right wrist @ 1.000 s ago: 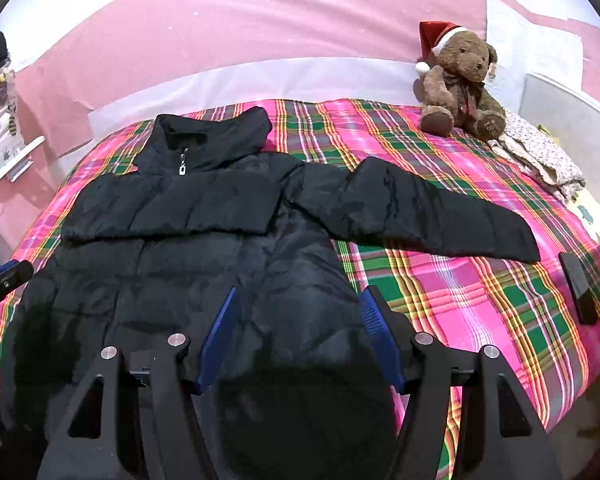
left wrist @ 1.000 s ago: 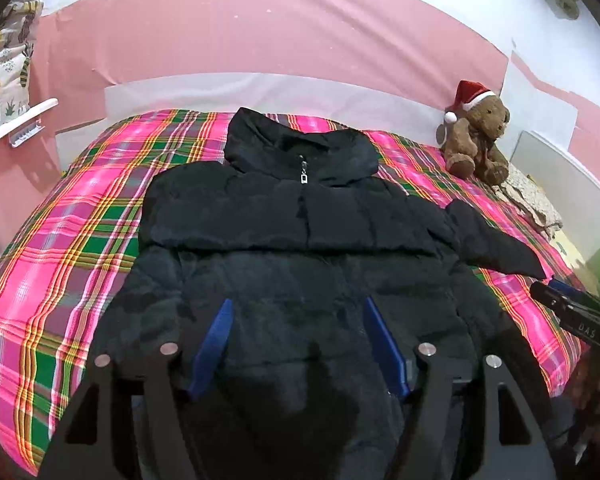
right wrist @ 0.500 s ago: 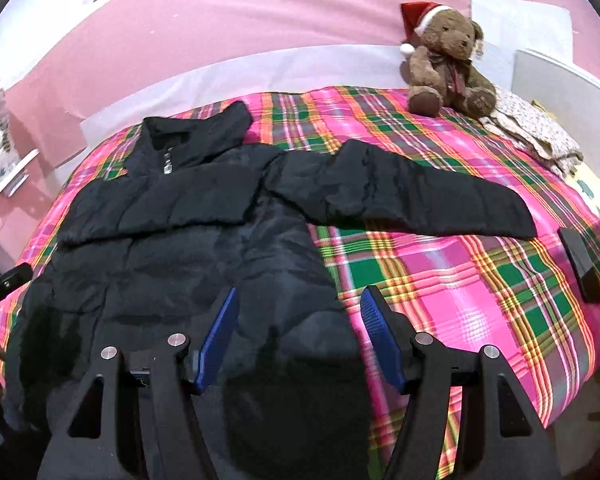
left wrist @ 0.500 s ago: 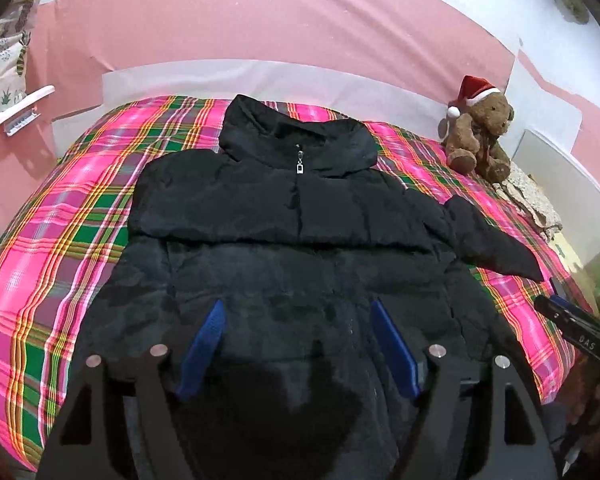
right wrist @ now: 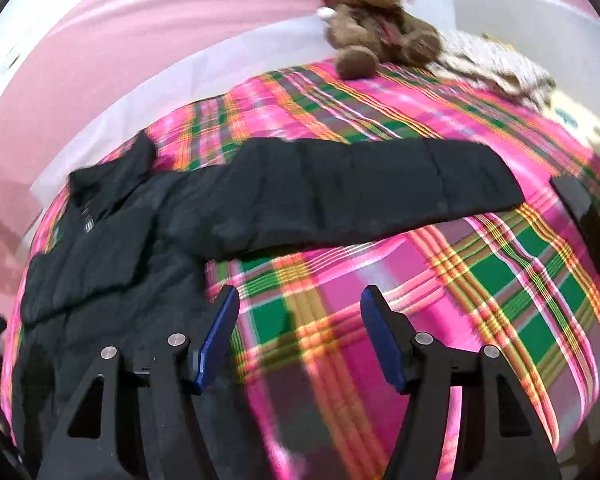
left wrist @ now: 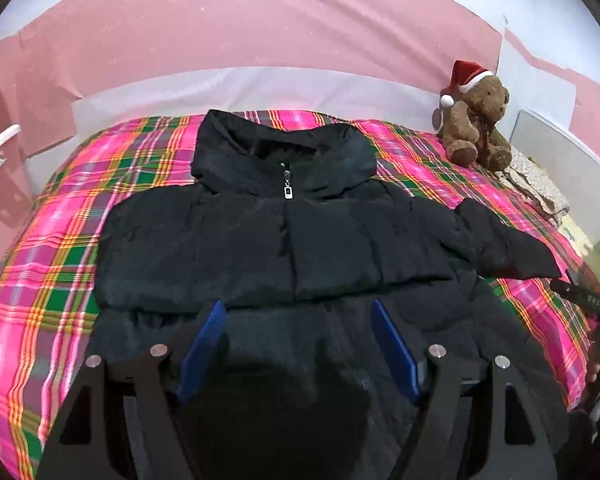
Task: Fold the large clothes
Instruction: 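Grasp the other sleeve with the right tool and fold it across the body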
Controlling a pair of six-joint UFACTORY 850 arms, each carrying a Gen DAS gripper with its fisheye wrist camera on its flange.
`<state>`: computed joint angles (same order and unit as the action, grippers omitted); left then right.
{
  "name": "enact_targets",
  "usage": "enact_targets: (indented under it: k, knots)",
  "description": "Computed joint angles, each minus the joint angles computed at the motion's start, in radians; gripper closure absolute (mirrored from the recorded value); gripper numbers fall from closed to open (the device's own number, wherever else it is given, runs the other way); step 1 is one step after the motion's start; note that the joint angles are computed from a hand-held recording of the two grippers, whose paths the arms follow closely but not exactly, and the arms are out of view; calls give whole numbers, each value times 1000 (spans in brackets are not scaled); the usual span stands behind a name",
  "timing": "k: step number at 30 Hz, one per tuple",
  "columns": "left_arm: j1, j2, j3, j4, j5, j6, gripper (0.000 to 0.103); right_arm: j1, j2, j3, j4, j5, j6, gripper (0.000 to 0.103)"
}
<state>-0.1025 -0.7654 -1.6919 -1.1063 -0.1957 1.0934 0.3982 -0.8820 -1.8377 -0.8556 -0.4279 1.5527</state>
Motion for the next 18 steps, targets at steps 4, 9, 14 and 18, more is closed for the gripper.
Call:
enact_targets:
  k: [4,9,14,18]
  knots:
    - [-1,-56,-73,97,9,-93,26,-60,-34,-22,93,35,-15,40]
    - [2,-130,-170,251,7,-257,26,-124,-69,-35,228,83,-23,40]
    - [7,-215,-292,503,-9,-515,26,-159,-90,-39,196,127,75,40]
    - [7,-283,-391,671,-50,-697,26,-170,-116,-82,169,108,97,40]
